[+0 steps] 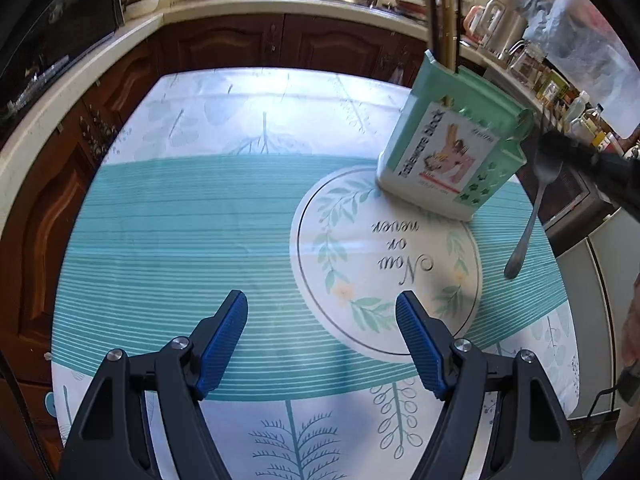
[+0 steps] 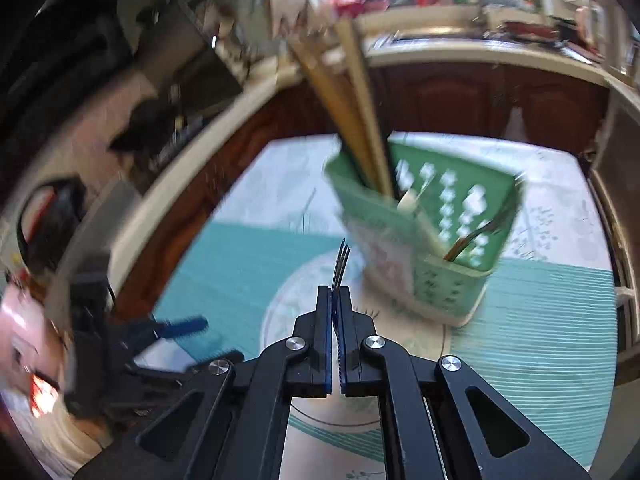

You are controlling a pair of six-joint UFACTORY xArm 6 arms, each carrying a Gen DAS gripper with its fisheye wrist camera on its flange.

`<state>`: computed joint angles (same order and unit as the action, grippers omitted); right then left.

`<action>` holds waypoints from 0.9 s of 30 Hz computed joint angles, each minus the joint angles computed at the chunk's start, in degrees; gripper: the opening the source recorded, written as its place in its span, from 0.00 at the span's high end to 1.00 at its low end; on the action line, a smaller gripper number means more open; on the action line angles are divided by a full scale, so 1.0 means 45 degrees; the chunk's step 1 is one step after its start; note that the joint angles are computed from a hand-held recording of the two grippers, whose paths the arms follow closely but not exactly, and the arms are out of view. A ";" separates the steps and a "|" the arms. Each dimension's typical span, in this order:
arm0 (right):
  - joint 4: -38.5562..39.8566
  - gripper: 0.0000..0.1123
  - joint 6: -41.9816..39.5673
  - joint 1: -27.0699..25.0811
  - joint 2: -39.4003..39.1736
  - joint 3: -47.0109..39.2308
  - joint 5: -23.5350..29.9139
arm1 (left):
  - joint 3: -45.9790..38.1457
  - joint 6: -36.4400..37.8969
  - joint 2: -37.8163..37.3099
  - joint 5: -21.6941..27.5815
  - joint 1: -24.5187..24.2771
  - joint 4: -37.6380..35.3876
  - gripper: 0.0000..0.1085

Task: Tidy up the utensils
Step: 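Lift the fork above the green holder, lower it in, open the right tool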

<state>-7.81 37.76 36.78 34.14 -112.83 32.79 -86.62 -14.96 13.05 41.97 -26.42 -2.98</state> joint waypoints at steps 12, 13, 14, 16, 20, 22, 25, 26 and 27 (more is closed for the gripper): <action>-0.8076 0.98 0.9132 -0.1402 -0.2292 0.1277 -0.2651 | 0.0566 -0.1425 -0.0733 -0.1386 -0.0549 0.1756 0.31; -0.8333 0.98 0.9421 -0.1526 -0.2192 0.1128 -0.2649 | 0.0532 -0.1519 -0.0707 -0.1349 -0.0583 0.1871 0.31; -0.8637 0.98 0.9742 -0.1604 -0.1988 0.0911 -0.2630 | 0.0528 -0.1555 -0.0694 -0.1328 -0.0606 0.1933 0.31; -0.8809 0.98 0.9911 -0.1751 -0.1617 0.0502 -0.2616 | 0.0516 -0.1659 -0.0668 -0.1278 -0.0628 0.2054 0.31; -0.9687 0.98 1.0665 -0.1915 -0.0438 -0.0454 -0.2857 | 0.0524 -0.1994 -0.0670 -0.1311 -0.0543 0.2201 0.31; -1.0421 0.98 1.1100 -0.1875 0.0493 -0.1227 -0.2826 | 0.0468 -0.2416 -0.0668 -0.1431 -0.0426 0.2388 0.31; -1.1206 0.98 1.1402 -0.1812 0.1365 -0.1848 -0.2832 | 0.0524 -0.3387 -0.0794 -0.1839 -0.0174 0.2809 0.30; -1.1249 0.98 1.1380 -0.1834 0.1470 -0.1831 -0.2964 | 0.0628 -0.3852 -0.0899 -0.2071 -0.0056 0.3008 0.29; -1.0981 0.98 1.1078 -0.1877 0.1581 -0.1736 -0.3217 | 0.0745 -0.4303 -0.1014 -0.2280 0.0064 0.3201 0.24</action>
